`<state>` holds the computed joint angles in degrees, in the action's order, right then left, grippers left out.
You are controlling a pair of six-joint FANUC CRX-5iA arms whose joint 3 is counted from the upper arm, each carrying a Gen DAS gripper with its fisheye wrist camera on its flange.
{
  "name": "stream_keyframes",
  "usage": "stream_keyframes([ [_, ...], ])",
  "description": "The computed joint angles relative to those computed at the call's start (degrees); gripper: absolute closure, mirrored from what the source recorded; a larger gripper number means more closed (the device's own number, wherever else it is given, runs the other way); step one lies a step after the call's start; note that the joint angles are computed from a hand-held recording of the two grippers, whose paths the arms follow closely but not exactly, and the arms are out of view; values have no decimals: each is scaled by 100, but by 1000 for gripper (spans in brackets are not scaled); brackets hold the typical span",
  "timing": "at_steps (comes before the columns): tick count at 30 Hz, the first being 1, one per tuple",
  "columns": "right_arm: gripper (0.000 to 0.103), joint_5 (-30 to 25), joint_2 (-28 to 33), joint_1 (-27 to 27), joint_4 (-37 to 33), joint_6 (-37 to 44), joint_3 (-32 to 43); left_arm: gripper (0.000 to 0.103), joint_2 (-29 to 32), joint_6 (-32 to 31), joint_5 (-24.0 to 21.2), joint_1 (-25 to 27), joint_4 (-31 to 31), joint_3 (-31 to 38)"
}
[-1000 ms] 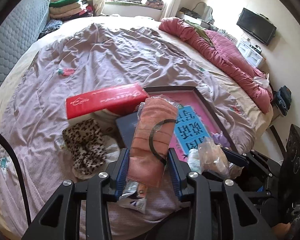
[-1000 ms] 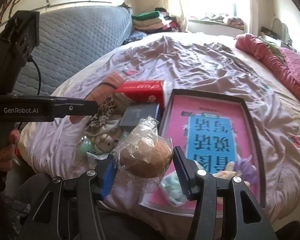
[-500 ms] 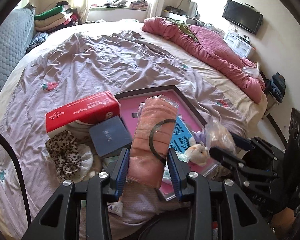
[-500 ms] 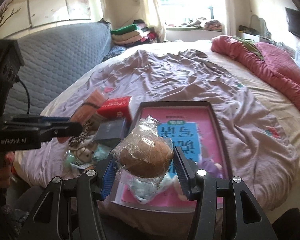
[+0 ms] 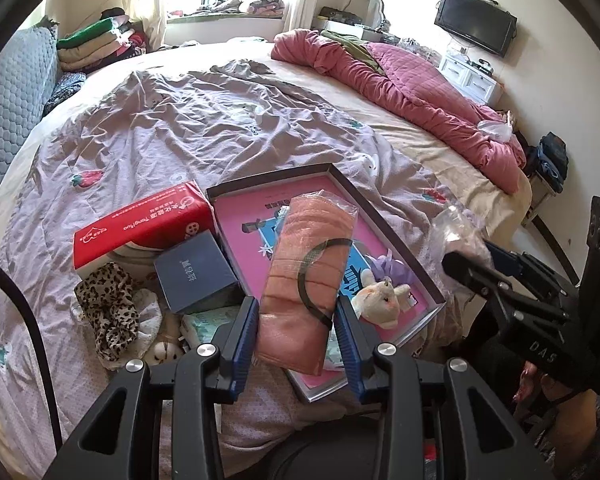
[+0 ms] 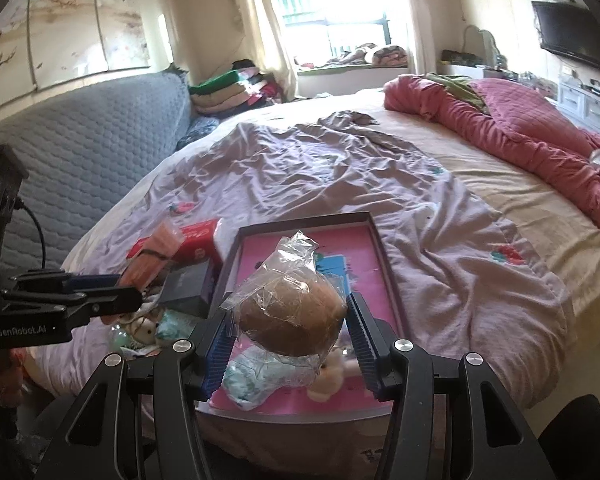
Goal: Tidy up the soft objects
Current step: 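Carry the pink towel with the left tool while the right tool carries the bun bag over the tray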
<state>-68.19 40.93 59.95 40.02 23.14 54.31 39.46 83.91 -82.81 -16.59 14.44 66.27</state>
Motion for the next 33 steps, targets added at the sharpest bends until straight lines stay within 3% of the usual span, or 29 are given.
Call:
stream_keyframes([
  [13, 48, -100, -433, -1, 285, -626, -812, 64, 223, 77, -98, -69, 73, 138],
  [33, 47, -484, -159, -87, -361, -296, -474, 64, 375, 56, -310, -192, 102, -125],
])
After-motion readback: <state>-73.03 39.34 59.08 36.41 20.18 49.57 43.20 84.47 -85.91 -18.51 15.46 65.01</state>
